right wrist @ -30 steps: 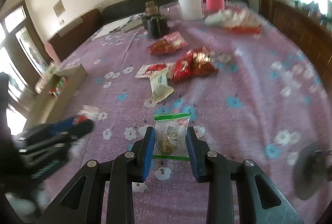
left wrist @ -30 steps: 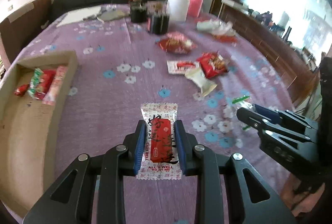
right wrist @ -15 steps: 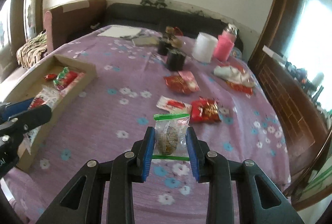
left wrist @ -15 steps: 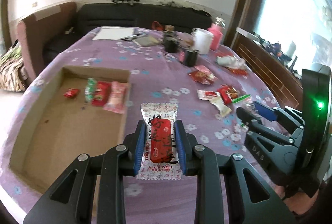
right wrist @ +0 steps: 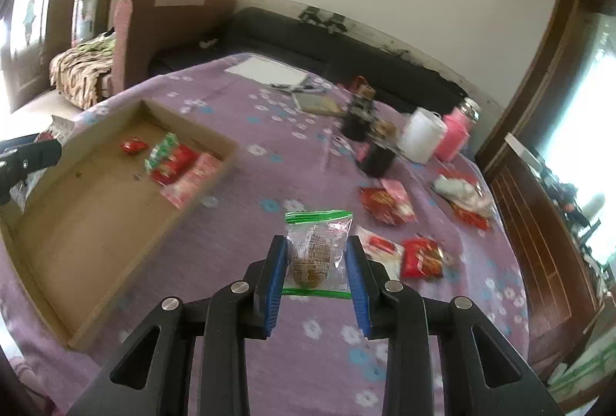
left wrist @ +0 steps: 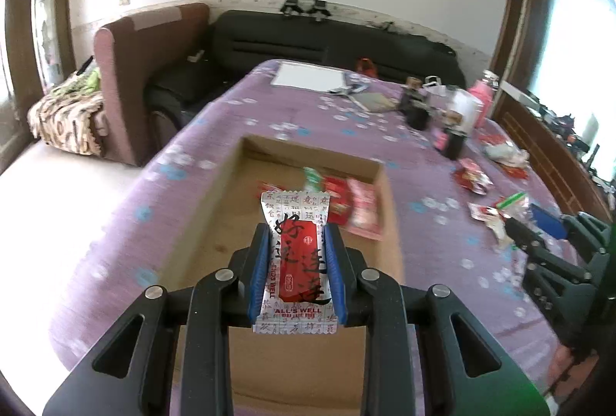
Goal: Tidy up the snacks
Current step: 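Carry both packets over the cardboard box and open both tools to release them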
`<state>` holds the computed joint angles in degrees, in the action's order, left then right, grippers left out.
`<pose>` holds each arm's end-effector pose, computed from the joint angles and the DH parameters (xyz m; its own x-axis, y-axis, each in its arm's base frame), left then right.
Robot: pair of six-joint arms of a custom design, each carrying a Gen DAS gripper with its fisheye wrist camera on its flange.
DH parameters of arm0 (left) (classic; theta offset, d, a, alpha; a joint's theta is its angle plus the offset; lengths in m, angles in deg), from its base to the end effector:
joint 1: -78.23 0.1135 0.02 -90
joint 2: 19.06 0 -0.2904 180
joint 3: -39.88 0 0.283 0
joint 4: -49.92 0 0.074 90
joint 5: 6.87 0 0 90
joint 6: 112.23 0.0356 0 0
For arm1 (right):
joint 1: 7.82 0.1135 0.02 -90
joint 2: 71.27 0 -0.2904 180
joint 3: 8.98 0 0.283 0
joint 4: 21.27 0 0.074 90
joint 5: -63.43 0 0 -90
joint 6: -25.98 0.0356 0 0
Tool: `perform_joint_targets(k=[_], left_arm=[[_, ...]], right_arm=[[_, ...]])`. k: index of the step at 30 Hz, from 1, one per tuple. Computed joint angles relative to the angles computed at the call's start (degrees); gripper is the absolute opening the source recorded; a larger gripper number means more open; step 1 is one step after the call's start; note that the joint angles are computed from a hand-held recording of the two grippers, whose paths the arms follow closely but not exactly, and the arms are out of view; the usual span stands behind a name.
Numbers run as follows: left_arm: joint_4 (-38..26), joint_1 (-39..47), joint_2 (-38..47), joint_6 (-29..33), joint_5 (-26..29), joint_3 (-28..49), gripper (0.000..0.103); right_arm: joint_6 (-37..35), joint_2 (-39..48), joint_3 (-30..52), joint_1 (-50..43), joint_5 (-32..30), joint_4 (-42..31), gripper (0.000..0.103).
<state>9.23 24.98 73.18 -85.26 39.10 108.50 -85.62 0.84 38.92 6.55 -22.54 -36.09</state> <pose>0.2196 -0.2527 0.2005 -0.5973 -0.2711 -0.7548 -0.3010 0.9481 -0.1023 0.2660 0.0656 0.2048 -0.4955 -0.5060 -0.7060 -0.4056 0.8535 -0.3271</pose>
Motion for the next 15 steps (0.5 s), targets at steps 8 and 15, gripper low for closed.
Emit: perform_joint_targets(k=[8, 15], left_arm=[[6.51, 15.05, 1.16, 12.11, 9.75, -1.97, 0.025], [13.03, 21.02, 7.35, 16.88, 16.8, -0.93, 0.025]], right_arm=[[6.19, 13.22, 17.12, 4.52, -17.66, -12.18, 0.031], [13.95, 31.51, 32.09, 8.69, -26.37, -17.75, 0.031]])
